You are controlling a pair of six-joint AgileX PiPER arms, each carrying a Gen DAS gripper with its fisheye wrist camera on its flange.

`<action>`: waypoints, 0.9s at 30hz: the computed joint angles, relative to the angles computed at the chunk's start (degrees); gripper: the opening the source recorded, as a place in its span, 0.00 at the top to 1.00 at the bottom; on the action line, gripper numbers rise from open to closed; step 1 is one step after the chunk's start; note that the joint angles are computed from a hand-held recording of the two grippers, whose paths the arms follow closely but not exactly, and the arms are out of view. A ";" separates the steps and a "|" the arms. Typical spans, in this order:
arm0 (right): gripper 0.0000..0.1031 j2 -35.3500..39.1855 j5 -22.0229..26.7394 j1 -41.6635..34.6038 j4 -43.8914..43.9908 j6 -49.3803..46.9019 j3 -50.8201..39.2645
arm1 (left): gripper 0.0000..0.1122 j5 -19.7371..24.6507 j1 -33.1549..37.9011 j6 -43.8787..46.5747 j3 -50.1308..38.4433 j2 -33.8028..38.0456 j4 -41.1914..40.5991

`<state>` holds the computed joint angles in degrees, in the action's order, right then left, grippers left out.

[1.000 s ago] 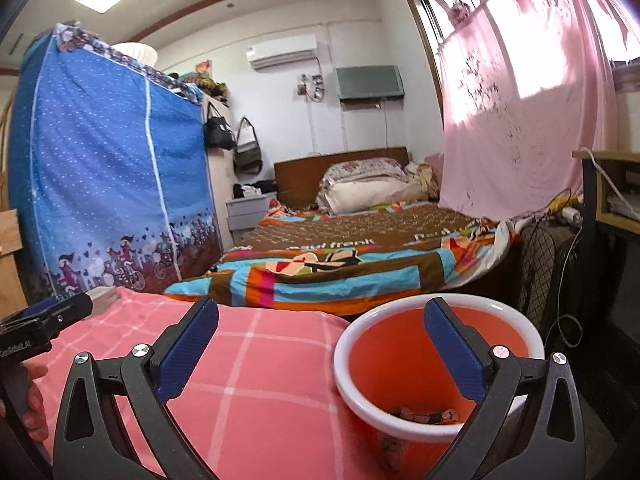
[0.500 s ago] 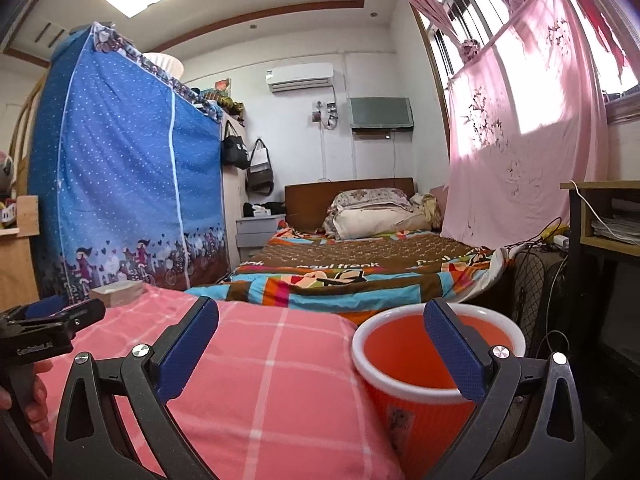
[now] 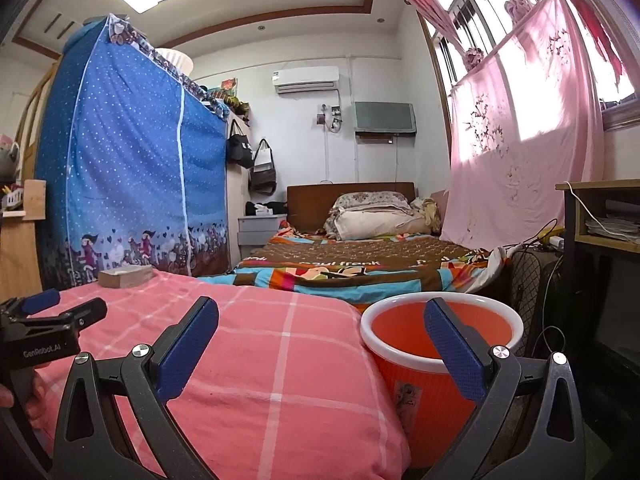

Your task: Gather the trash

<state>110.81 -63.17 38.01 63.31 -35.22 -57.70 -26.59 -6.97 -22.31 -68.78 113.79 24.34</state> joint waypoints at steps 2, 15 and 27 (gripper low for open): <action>0.00 0.65 -0.57 0.45 0.38 0.40 0.24 | 0.08 -0.46 0.02 0.57 0.39 0.01 -0.58; 0.00 2.94 1.61 -0.23 2.86 -1.98 -1.94 | 0.08 -1.23 0.47 1.11 0.79 1.07 -1.59; 0.00 3.54 2.18 -0.33 3.28 -2.52 -2.79 | 0.08 -2.37 0.53 2.27 1.38 1.02 -2.44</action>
